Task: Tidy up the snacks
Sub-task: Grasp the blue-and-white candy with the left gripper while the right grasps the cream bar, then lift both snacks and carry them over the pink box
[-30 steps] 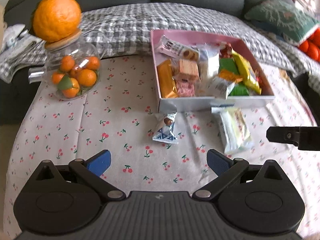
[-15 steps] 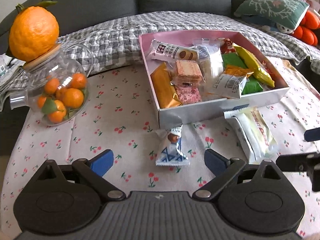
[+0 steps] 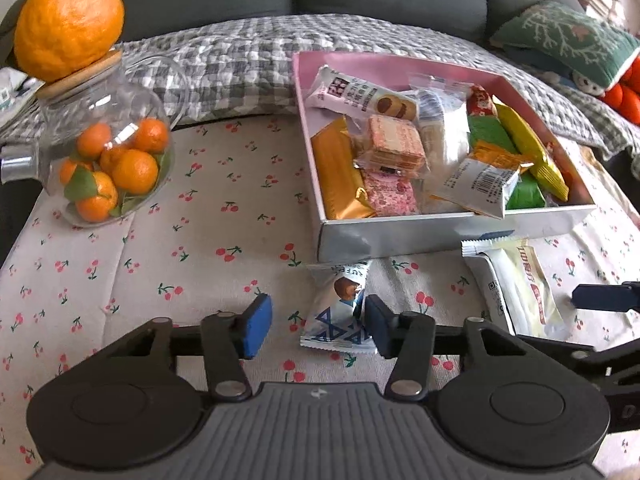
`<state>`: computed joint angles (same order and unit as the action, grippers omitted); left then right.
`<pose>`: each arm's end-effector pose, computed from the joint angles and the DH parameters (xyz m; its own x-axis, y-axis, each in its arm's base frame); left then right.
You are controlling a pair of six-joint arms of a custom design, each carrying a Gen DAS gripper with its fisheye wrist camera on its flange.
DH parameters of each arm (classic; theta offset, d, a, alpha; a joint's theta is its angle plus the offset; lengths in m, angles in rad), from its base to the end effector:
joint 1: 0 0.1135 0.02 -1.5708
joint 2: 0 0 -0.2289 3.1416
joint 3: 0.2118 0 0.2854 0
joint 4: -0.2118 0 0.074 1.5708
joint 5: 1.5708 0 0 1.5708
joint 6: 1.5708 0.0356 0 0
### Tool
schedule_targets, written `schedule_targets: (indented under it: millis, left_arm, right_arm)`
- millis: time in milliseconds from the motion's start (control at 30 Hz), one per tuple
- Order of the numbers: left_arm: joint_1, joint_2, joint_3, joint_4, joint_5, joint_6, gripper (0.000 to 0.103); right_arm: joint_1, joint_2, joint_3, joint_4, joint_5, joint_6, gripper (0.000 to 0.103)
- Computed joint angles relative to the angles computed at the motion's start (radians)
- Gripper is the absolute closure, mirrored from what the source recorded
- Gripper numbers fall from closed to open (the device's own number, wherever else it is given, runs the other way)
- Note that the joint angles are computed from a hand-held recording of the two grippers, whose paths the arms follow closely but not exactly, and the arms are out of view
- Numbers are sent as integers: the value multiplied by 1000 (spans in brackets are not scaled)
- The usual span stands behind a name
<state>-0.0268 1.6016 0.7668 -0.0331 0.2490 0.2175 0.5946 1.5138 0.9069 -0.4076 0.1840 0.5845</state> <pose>0.3286 -0.0176 0.0930 -0.7048 0.2281 -0.6718 0.3454 0.9374 -0.0441 0.2753 0.1783 0.1396 -0.8464 0.0825 -0.5261 -0.0044 0.9868 0.1618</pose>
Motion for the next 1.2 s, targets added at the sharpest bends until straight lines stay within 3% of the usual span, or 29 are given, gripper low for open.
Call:
schedule_targets:
  millis: [100, 567, 633, 800, 967, 1200]
  left_arm:
    - [3, -9, -3, -8, 11, -2, 73]
    - [14, -24, 20, -82, 1, -52, 75]
    - [13, -34, 20, -100, -4, -46, 76]
    - [15, -51, 19, -134, -5, -40, 78]
    - [15, -77, 7, -151, 2, -42, 78]
    - [16, -102, 0, -179, 20, -35, 80]
  right_arm:
    - [8, 29, 15, 23, 16, 9, 7]
    - [65, 180, 156, -20, 120, -48, 10]
    - [74, 182, 162, -22, 131, -66, 14]
    - [79, 186, 175, -41, 132, -63, 46]
    - [80, 184, 194, -75, 125, -49, 52]
    - [69, 180, 233, -173, 97, -5, 53]
